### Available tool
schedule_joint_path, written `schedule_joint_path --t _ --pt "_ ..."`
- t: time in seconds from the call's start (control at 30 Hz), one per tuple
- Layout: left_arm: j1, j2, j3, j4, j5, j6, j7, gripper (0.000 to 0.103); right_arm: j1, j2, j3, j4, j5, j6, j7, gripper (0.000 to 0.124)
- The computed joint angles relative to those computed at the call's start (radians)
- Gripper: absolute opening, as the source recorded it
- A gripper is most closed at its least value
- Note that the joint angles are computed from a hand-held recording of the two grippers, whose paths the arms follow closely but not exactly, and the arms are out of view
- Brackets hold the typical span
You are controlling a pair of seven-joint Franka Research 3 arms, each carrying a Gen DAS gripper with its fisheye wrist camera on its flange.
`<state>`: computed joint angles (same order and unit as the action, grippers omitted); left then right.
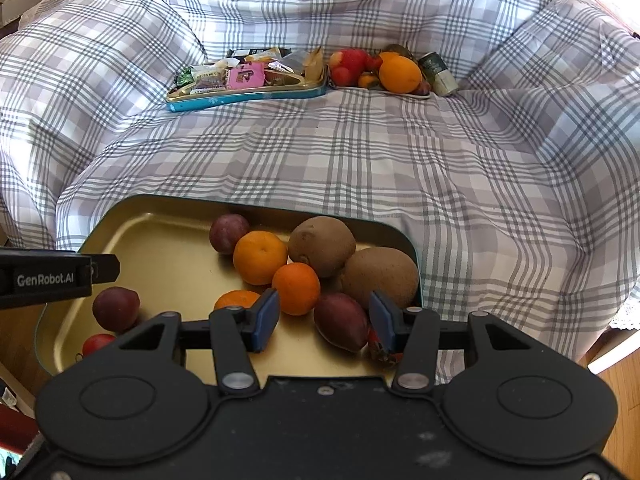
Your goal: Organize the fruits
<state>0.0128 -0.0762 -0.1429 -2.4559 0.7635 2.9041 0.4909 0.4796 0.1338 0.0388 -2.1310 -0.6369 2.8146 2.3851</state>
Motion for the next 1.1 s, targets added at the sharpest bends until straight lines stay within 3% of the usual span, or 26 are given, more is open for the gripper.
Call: schedule_joint_path --t 1.1 --pt "-0.009 0.008 0.001 0.000 -0.054 0.006 0.048 0.046 0.000 0.003 0.005 0.005 0.062 -0.019 -0.052 0.053"
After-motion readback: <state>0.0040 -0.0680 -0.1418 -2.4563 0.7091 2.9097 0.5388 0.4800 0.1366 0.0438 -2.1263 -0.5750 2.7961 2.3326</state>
